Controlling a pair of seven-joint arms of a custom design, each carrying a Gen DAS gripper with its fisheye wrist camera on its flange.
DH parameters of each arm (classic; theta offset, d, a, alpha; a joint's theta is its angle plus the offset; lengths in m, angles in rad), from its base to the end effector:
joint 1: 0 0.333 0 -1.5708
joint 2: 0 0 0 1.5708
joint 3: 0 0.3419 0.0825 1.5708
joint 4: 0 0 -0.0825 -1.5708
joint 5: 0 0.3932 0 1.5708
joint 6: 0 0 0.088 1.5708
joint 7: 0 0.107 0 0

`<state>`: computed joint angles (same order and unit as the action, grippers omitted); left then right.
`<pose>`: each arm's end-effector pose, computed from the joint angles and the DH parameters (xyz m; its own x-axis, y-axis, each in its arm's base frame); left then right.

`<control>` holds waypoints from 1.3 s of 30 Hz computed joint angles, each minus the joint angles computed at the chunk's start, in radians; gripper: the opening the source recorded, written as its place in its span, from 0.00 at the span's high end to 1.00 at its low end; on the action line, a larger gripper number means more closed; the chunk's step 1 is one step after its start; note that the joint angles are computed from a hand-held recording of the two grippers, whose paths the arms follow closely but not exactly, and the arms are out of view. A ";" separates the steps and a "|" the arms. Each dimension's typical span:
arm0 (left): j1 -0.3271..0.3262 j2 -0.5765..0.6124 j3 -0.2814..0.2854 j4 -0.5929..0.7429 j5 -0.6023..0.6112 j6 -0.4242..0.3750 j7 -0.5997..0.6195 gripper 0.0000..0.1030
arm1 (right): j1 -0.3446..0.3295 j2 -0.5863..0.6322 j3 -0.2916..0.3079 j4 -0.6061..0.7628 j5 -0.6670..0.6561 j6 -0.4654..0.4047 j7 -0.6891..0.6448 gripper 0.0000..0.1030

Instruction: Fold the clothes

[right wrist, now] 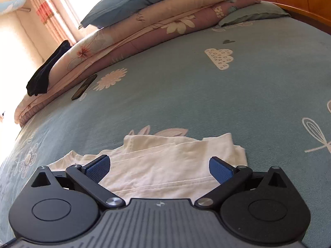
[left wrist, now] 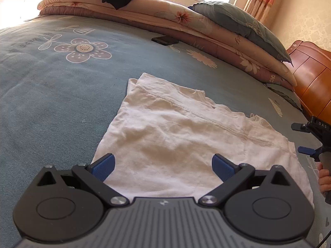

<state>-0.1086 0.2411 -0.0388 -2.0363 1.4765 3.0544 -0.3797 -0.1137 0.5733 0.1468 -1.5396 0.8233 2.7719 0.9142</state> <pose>0.5883 -0.1650 0.3850 0.2250 -0.9262 0.3026 -0.6144 -0.3759 -0.6936 0.7621 -0.0299 0.4017 0.0994 -0.9298 -0.3545 -0.7336 0.1722 -0.6574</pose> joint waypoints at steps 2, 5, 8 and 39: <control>0.000 -0.004 -0.002 -0.005 -0.018 -0.011 0.021 0.03 | 0.080 -0.005 -0.049 -0.006 -0.124 0.002 0.018 0.00; -0.006 -0.015 -0.002 -0.011 -0.027 -0.044 0.047 0.03 | 0.224 0.019 -0.149 -0.002 -0.355 0.073 0.073 0.00; -0.008 -0.026 -0.005 -0.014 -0.012 -0.075 0.054 0.03 | 0.252 0.090 -0.163 0.098 -0.459 -0.012 0.135 0.00; 0.041 -0.096 -0.017 -0.064 -0.046 -0.151 0.016 0.03 | 0.322 0.230 -0.121 0.350 -0.574 -0.138 0.344 0.00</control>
<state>-0.0680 0.1450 -0.0563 -2.1002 1.4306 2.9033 -0.3638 0.2078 0.8028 0.0261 -1.1894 0.2492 2.6335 1.2583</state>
